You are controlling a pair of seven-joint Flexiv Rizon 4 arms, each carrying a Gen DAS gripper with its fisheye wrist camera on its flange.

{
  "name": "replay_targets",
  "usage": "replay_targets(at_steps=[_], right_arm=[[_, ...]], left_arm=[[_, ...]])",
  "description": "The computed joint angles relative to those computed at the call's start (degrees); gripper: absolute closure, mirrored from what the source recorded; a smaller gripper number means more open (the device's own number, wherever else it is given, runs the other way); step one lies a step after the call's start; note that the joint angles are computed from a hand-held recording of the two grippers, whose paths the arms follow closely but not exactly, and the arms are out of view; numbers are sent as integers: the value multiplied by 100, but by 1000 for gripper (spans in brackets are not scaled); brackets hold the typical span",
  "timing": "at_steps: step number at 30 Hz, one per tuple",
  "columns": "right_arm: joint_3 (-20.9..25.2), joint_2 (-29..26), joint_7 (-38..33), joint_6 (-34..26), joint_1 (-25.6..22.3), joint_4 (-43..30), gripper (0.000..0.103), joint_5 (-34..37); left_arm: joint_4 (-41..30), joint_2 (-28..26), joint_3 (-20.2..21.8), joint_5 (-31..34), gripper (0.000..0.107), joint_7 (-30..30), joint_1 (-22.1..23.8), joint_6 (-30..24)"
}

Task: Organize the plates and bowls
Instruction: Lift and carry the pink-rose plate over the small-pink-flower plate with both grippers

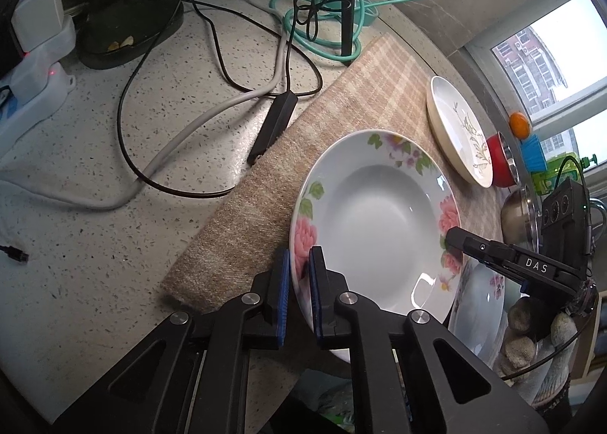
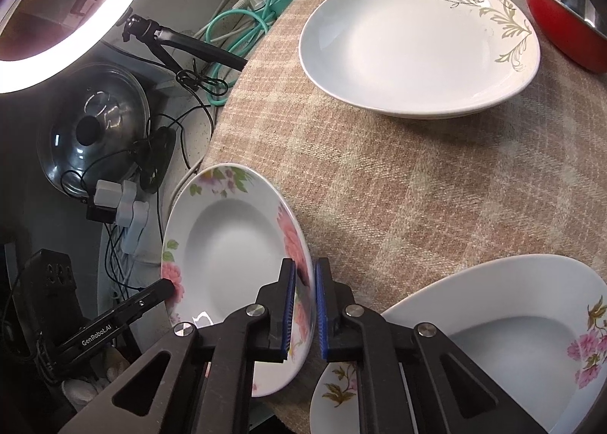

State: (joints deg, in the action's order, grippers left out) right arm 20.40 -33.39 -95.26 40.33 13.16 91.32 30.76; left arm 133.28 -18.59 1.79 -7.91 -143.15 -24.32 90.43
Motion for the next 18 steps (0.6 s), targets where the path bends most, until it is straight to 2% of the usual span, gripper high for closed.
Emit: replay_targets(at_steps=[8, 15, 18], right_arm=[[-3, 31, -132, 93, 46, 54, 94, -87], [12, 58, -173, 208, 46, 124, 94, -83], [7, 113, -187, 324, 69, 210, 94, -109]], left_arm=[[-241, -20, 447, 452, 99, -206, -347, -326], [-407, -8, 662, 944, 99, -516, -457, -534], [-453, 6, 629, 1104, 99, -614, -409, -603]])
